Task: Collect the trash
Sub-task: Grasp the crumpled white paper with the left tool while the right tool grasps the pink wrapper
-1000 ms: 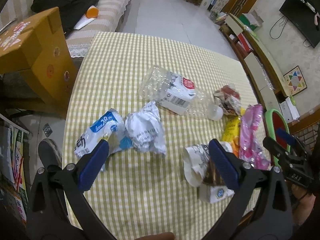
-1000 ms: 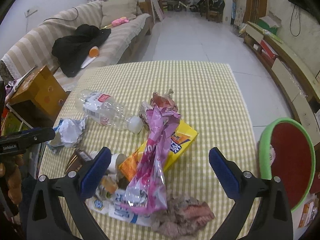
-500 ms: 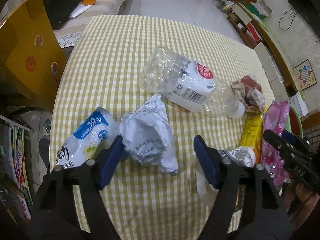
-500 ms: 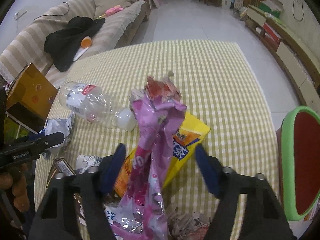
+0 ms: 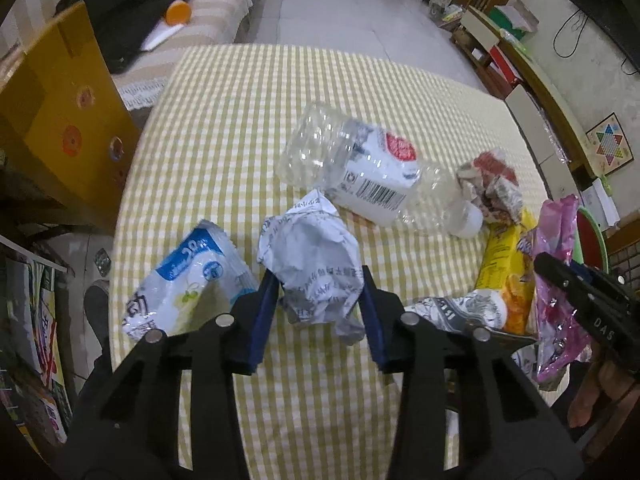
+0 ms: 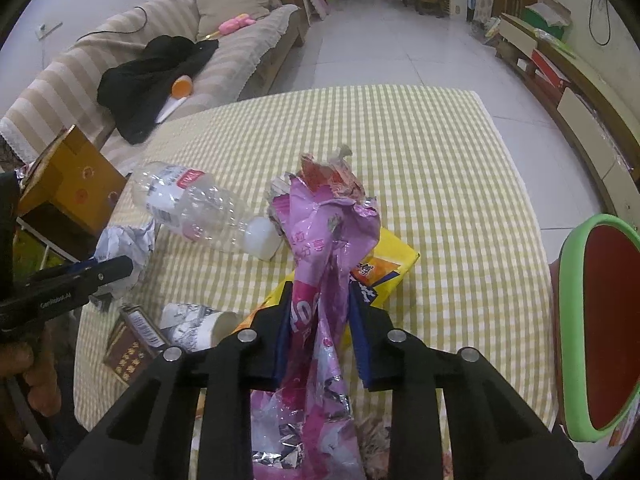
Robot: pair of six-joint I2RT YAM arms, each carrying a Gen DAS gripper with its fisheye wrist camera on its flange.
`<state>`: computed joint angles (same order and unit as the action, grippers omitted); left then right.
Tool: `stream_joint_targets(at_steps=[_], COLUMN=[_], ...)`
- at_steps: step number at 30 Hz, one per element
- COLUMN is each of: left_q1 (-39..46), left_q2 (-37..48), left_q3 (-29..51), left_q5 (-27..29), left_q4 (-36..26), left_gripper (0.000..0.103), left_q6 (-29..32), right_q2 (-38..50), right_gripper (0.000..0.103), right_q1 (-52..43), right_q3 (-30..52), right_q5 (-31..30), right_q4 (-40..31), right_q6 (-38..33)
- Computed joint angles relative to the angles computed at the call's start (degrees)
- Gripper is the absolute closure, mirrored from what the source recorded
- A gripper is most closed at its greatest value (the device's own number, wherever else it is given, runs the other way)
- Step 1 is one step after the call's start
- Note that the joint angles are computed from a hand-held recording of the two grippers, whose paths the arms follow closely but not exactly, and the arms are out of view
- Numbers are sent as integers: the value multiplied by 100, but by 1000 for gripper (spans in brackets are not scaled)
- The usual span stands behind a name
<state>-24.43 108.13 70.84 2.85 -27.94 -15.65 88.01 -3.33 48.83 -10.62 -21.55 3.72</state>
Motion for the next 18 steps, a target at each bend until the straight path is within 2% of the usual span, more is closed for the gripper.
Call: stream_joint_targets(at_steps=[18], left_q1=[-258], left_q2=[-1527], left_q3=[-570], left_q5=[-271], left_q4=[-290], left_gripper=[65], left_q6=[-267], right_q2=[-1687], right_gripper=[78], right_q1=[-111], right_q3=[-231], right_q5=[-121], right_q4=[-798], right_q6=[-62])
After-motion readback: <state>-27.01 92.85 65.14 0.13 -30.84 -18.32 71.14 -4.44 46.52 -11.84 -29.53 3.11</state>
